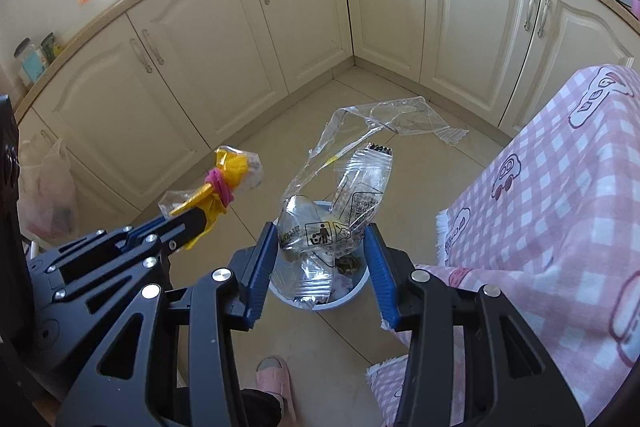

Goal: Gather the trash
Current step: 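Open both grippers over the blue bucket to drop the wrapper and packet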

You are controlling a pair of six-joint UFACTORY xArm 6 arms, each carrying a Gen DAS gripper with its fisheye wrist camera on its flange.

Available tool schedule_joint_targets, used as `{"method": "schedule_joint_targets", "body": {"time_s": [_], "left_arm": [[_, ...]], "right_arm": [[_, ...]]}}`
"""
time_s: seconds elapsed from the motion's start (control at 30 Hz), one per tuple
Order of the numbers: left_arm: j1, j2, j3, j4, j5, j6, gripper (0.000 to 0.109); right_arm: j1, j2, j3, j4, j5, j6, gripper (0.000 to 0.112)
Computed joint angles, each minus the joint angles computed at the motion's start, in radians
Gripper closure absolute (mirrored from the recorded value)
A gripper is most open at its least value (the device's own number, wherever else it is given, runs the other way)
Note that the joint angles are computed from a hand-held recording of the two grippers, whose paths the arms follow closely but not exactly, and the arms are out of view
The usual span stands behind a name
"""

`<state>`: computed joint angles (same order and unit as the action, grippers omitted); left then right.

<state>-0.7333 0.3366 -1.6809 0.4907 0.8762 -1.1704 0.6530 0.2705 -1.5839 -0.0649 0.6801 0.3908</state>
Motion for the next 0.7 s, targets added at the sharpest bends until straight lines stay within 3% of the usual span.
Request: {"method": "schedule_joint_targets", "body": {"time_s": [0.1,0.17,0.37,0.7], "left_arm": [[0.017,0.033,-0.042,0.021,-0.004,0.000,0.074],[0.024,0.043,-0.060,0.029,0.011,-0.009,0.047],[0.038,0.020,-0.011,0.013,-0.018,-0.032,0.041],[0.057,-0.052,0.099,0.012,-0.007,-0.039,0.041]], "right_arm": [[-0.008,0.021,-0.014,-0.001,-0.001,0.005,0.070],[-0.015,0.035,-0.027,0.004,0.000,0.005,0.070],[-0.015,0.069,-0.062,0.006,0.013,0.003,0.070],[-0.004,0.126,-0.124,0.021,0.024,-0.007,0.070]]}}
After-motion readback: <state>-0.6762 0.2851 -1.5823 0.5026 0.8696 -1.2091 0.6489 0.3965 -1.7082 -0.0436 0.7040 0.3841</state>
